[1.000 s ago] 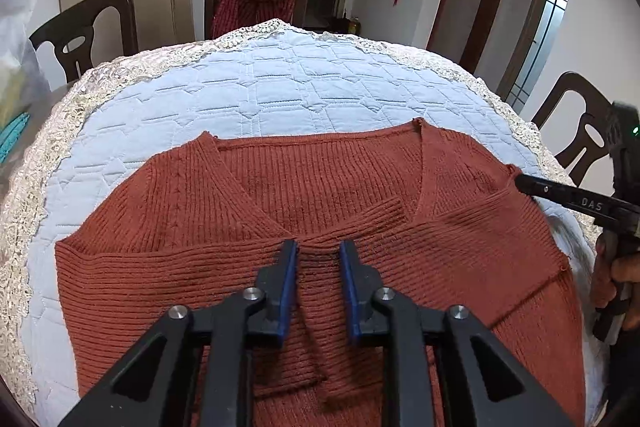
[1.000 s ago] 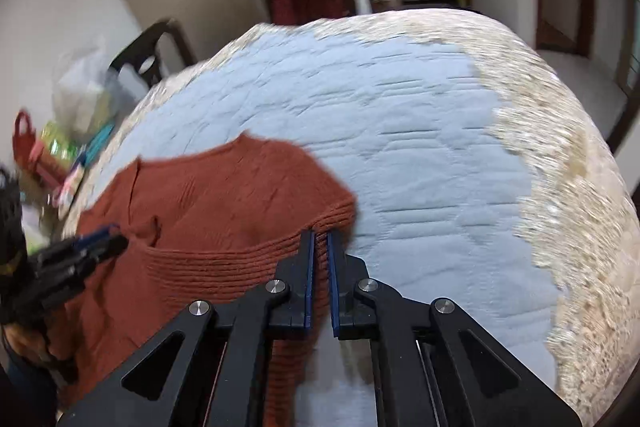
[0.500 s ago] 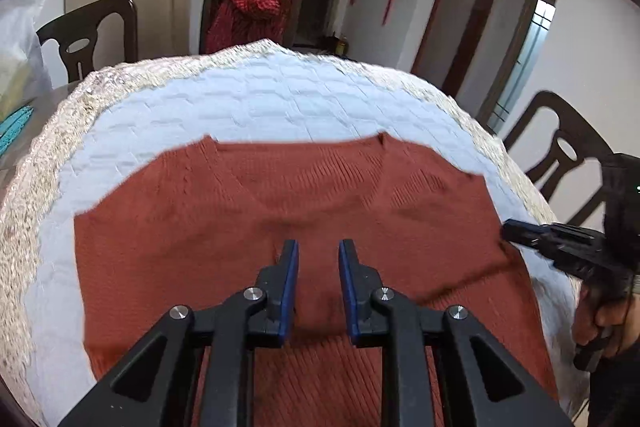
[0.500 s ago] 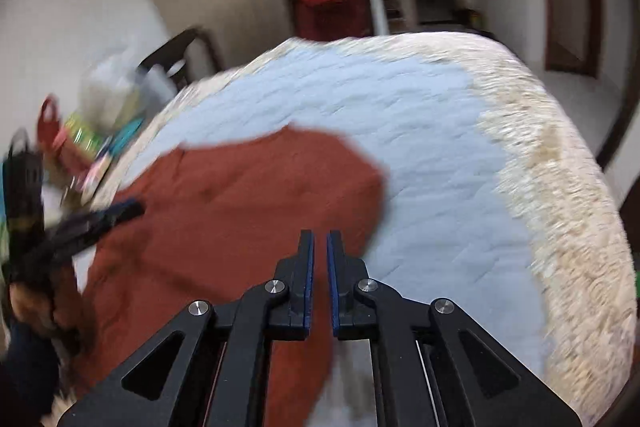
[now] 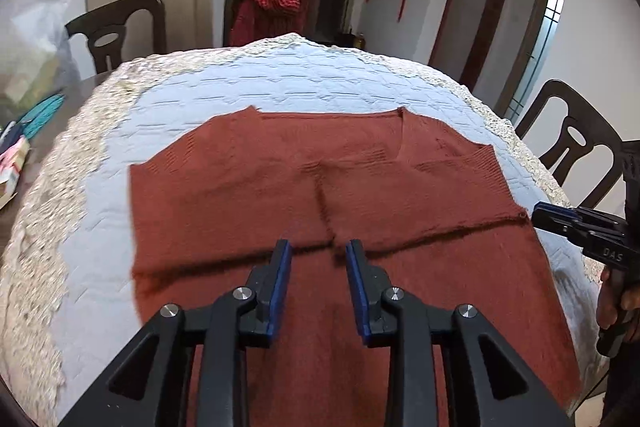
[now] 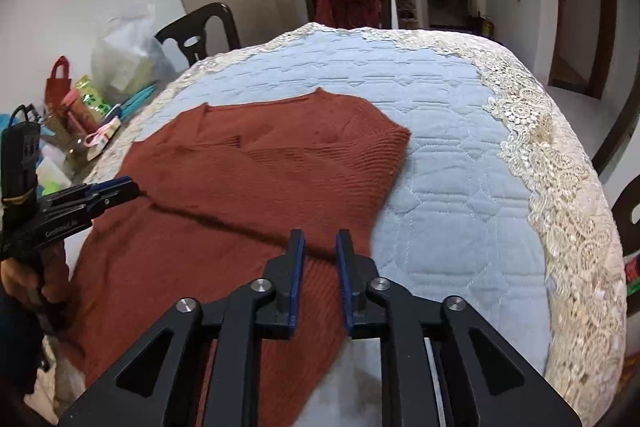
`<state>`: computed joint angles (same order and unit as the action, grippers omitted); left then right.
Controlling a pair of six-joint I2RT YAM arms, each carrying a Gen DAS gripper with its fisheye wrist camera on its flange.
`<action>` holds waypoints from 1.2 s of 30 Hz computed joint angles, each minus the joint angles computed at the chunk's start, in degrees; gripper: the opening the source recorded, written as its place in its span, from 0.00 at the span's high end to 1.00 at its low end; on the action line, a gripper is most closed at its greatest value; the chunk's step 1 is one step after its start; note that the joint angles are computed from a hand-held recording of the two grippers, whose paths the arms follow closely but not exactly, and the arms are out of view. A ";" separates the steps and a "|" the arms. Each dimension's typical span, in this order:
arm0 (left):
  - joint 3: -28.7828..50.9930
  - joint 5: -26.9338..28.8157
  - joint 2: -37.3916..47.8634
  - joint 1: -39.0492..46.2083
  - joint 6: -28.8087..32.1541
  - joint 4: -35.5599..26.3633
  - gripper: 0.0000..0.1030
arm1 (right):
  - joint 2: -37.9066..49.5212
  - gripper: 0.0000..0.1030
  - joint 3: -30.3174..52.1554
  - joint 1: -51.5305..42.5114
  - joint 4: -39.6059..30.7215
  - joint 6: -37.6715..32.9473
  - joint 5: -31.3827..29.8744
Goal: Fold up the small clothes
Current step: 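Open both tools and lift them off the folded sweater, then move both tools to the sweater hem and close them on it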
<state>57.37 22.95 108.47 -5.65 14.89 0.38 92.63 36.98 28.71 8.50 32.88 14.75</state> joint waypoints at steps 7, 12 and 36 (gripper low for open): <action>-6.80 -0.82 -5.36 2.76 0.87 2.89 0.62 | -0.90 0.61 -0.94 3.63 1.20 2.13 -0.15; -10.55 -0.73 -7.91 5.24 1.76 4.36 0.58 | -2.36 0.60 -2.82 5.70 1.21 4.99 0.72; -22.18 16.63 -12.88 25.25 12.14 -7.57 0.53 | -5.77 0.56 -21.90 20.10 22.32 27.41 -0.59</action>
<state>35.19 39.58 95.60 19.61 27.03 -7.18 86.86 15.08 48.82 30.82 60.29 14.16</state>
